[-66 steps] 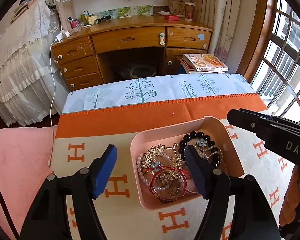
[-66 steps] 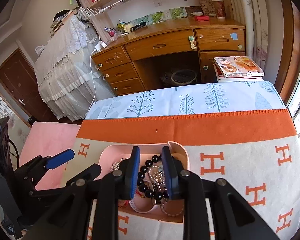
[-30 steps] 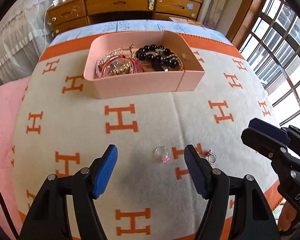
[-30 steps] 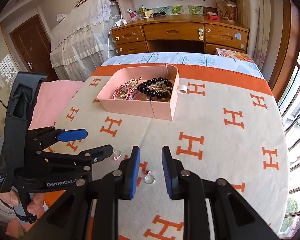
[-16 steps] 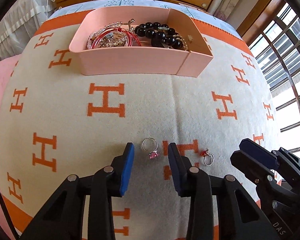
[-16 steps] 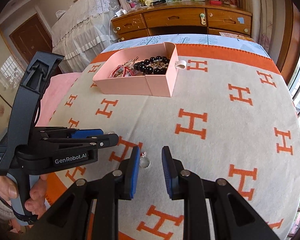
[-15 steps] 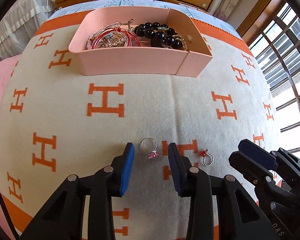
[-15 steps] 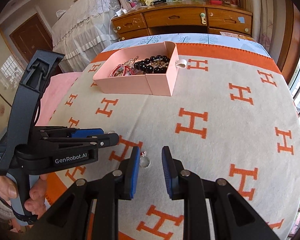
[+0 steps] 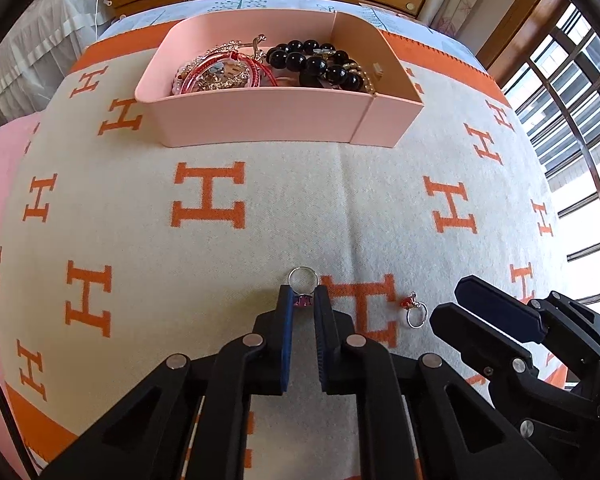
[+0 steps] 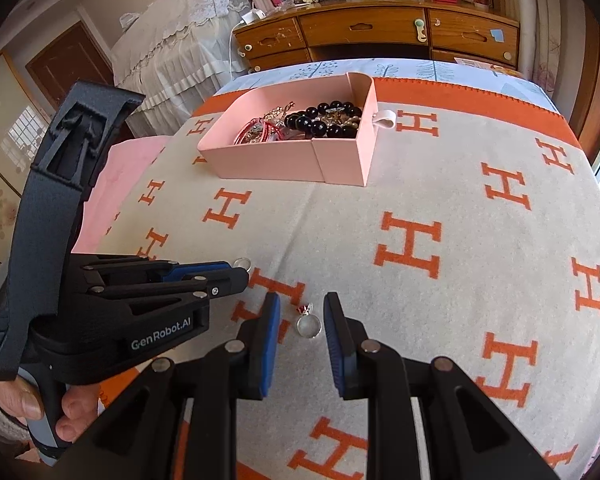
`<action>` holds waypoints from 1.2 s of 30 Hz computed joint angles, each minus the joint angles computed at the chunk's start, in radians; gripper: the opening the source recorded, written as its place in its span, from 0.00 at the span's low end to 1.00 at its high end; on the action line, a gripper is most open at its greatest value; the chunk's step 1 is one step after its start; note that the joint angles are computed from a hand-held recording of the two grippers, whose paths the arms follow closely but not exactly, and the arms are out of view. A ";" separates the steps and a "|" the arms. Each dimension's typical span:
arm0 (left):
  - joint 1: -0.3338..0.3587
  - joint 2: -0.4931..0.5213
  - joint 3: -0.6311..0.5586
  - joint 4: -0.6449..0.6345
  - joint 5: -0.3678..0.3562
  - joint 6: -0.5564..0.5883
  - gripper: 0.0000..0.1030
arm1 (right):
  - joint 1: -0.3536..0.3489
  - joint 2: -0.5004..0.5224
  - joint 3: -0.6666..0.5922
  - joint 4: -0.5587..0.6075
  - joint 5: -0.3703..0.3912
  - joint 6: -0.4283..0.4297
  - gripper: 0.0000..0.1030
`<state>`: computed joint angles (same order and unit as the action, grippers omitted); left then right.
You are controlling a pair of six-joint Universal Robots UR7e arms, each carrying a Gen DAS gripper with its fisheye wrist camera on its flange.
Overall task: Organize jewelry
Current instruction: 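Grasp the pink gem ring with the left tool while the right tool grasps the silver ring, then carry the pink ring with the left tool while the right tool carries the silver ring to the tray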
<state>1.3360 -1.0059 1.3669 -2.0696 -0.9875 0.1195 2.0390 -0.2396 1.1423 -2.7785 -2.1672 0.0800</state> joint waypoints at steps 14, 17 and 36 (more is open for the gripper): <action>0.013 -0.023 -0.042 0.036 -0.046 -0.010 0.08 | -0.013 0.057 -0.151 0.243 0.013 0.082 0.22; 0.016 -0.025 -0.058 0.049 -0.056 -0.010 0.08 | -0.008 0.065 -0.166 0.260 -0.008 0.081 0.22; 0.020 -0.047 -0.085 0.041 -0.054 0.030 0.08 | 0.039 0.110 -0.246 0.267 -0.125 0.045 0.03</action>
<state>1.3563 -1.0534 1.2818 -2.0283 -1.0412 0.1499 2.0776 -0.1296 0.8964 -2.5111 -2.2925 0.1248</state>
